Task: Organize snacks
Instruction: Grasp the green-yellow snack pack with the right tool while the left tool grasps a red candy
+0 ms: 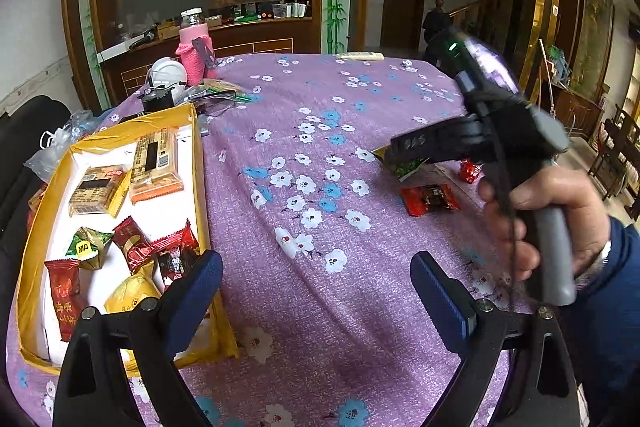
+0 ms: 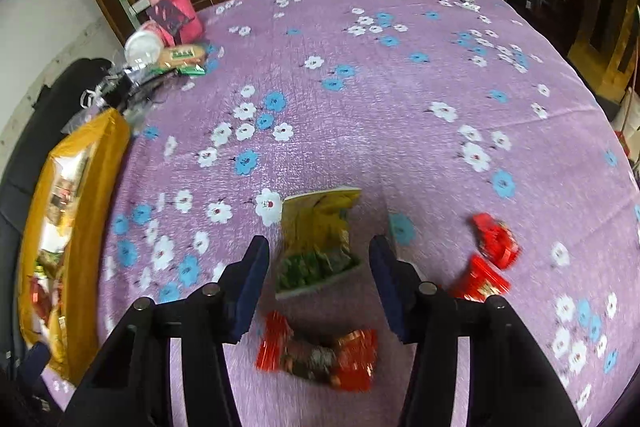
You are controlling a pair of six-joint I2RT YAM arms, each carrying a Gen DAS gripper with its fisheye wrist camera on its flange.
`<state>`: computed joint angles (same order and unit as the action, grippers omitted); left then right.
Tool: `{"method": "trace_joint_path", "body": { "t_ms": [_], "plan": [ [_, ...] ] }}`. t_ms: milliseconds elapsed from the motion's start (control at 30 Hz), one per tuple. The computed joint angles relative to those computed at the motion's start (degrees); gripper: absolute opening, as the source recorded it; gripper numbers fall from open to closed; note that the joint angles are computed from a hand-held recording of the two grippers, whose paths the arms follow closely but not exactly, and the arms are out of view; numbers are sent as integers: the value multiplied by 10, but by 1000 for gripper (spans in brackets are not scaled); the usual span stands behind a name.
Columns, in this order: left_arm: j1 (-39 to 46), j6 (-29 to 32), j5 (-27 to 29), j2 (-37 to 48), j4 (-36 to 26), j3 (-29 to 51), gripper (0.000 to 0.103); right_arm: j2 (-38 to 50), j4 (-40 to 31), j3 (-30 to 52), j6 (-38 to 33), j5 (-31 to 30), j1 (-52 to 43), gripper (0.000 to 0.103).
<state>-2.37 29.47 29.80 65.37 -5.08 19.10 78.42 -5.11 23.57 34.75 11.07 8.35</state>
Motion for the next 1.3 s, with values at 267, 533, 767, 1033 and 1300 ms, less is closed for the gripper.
{"method": "trace_joint_path", "body": {
  "t_ms": [267,533,767,1033,1300],
  "plan": [
    [-62,-9,4,59,-8,44,92,-96,46,-75,-25,-2,-50,36],
    [-252,-32,-86,209,-18,168,78,-289,1,-132,-51,-42,-202,36],
    [-323,52,-117,291,-3,206,78,-369,-27,-149,-63,-184,-399,36],
    [-350,14,-156,341,19,234,50,-383,-39,-146,-64,-204,-400,36],
    [-307,-89,-153,349,49,223,29,-384,-46,-141,-67,-183,-346,36]
  ]
}}
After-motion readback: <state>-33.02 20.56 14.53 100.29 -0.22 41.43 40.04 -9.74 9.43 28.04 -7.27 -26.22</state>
